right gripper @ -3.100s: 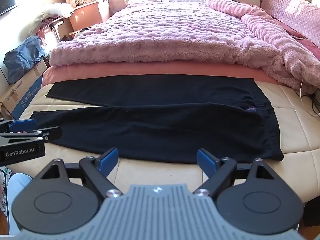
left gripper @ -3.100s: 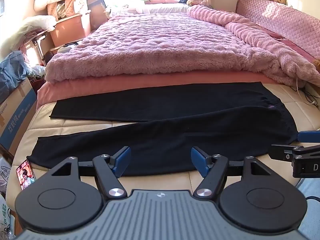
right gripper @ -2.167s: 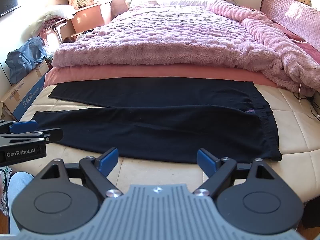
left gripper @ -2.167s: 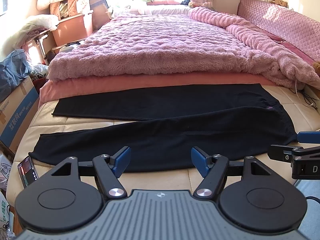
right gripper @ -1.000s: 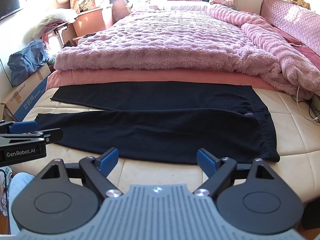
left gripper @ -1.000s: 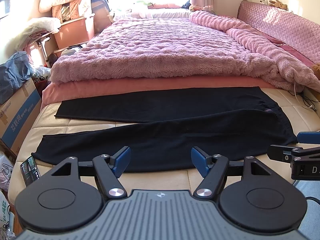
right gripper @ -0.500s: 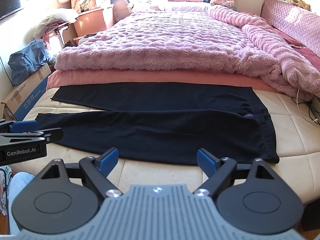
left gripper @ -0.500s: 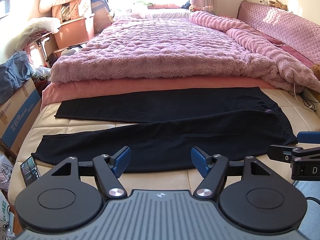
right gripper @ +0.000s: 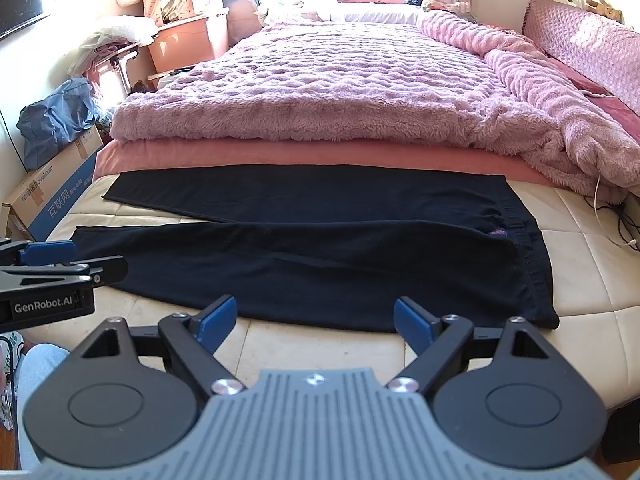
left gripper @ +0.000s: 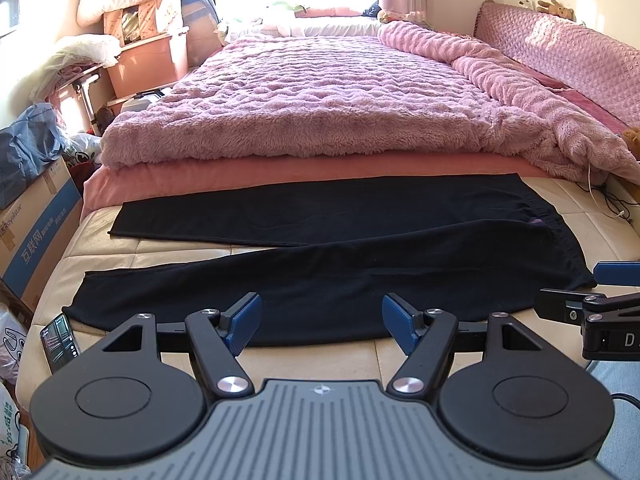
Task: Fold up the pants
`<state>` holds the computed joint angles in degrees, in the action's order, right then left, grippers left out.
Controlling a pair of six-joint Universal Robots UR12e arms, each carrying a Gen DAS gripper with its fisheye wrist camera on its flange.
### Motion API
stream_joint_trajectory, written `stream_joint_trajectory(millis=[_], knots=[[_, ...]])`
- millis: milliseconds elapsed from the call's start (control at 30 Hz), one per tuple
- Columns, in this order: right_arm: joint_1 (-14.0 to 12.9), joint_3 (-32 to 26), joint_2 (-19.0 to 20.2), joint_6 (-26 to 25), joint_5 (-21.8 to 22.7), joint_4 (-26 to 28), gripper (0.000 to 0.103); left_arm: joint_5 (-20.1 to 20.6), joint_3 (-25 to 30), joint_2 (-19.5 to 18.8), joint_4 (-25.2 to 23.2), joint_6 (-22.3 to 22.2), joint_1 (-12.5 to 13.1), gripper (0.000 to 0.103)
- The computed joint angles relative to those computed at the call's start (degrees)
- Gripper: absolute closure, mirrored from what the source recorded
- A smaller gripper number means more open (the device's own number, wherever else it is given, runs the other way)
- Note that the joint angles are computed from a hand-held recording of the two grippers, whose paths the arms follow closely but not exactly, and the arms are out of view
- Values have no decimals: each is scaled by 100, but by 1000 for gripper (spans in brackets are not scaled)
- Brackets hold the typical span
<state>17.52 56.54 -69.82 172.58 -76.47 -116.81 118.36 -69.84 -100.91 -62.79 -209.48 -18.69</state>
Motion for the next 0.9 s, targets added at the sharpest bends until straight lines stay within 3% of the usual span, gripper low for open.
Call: stream_joint_trajectory(millis=[400, 633, 767, 900], knots=[[-1, -54, 50, 13, -2, 72, 21, -106, 19, -14, -52, 20, 35, 22], [-2, -89, 172, -51, -197, 23, 21, -307, -213, 11, 373, 497, 149, 22], [-80, -10, 254, -77, -226, -299, 21, -292, -370, -3, 608, 909, 222, 23], [-236, 333, 265, -110, -57, -1259, 21, -336, -708, 41, 1118, 1492, 346, 28]])
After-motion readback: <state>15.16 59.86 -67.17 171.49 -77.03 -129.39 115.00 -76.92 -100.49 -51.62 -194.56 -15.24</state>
